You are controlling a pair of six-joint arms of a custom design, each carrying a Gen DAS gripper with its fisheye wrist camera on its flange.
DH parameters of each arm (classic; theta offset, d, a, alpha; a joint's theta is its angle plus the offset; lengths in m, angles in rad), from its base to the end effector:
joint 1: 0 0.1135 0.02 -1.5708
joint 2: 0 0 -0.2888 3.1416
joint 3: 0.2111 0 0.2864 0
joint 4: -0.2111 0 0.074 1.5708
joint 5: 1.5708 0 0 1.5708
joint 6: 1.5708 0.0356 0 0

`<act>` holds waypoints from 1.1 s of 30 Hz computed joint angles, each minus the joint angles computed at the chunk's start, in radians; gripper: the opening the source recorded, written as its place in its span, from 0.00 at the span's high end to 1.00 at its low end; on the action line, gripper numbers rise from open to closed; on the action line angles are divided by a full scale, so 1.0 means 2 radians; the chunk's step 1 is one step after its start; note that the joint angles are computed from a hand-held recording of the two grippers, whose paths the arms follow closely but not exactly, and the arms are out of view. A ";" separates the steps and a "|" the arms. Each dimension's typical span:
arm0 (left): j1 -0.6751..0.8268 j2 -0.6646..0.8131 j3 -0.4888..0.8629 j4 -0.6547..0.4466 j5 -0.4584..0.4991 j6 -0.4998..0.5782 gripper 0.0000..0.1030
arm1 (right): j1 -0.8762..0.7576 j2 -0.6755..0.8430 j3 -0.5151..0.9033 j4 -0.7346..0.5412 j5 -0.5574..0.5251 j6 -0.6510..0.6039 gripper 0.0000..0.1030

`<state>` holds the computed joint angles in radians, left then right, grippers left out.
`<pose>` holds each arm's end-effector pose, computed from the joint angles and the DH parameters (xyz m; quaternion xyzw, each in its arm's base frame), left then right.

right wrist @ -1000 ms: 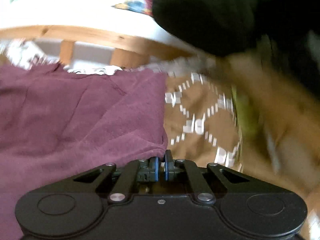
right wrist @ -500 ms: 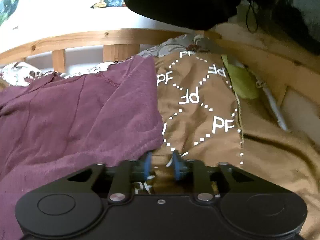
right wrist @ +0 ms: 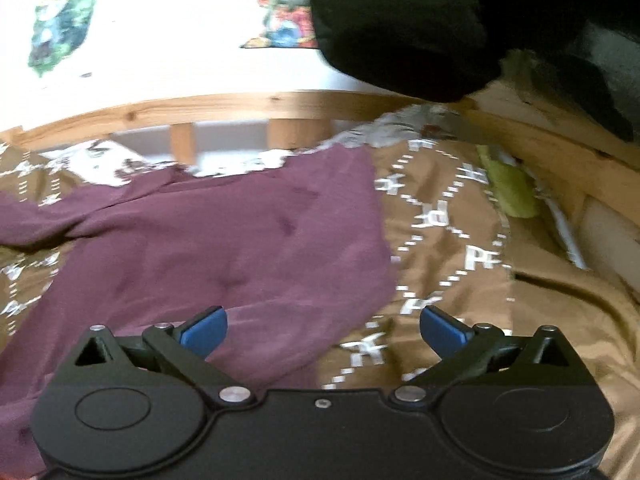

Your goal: Fold small clothes

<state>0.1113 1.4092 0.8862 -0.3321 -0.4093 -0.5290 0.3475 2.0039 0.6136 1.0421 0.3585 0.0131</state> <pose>0.3126 0.0492 0.2302 -0.3562 0.8481 0.1151 0.3750 0.3347 0.1079 0.0743 -0.0332 0.8116 -0.0424 0.5818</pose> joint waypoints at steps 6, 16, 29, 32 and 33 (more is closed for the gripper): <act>0.112 -0.021 -0.034 0.099 0.108 0.088 0.03 | 0.017 0.026 0.022 -0.005 0.000 -0.050 0.01; 0.136 0.044 0.007 0.116 0.188 0.159 0.99 | 0.014 0.038 0.026 0.001 -0.001 -0.040 0.01; 0.074 -0.009 0.178 -0.150 0.172 0.139 1.00 | 0.012 0.029 0.011 0.030 -0.015 -0.035 0.01; 0.031 -0.020 0.200 -0.171 0.152 0.142 1.00 | 0.013 0.025 0.006 0.038 -0.020 -0.032 0.01; 0.013 -0.024 0.204 -0.172 0.142 0.144 1.00 | 0.012 0.023 0.003 0.043 -0.023 -0.032 0.01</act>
<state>0.1379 1.3604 1.2934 -0.6763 -0.1248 -0.2414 0.3713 2.0501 0.6186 1.1280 0.3132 -0.0518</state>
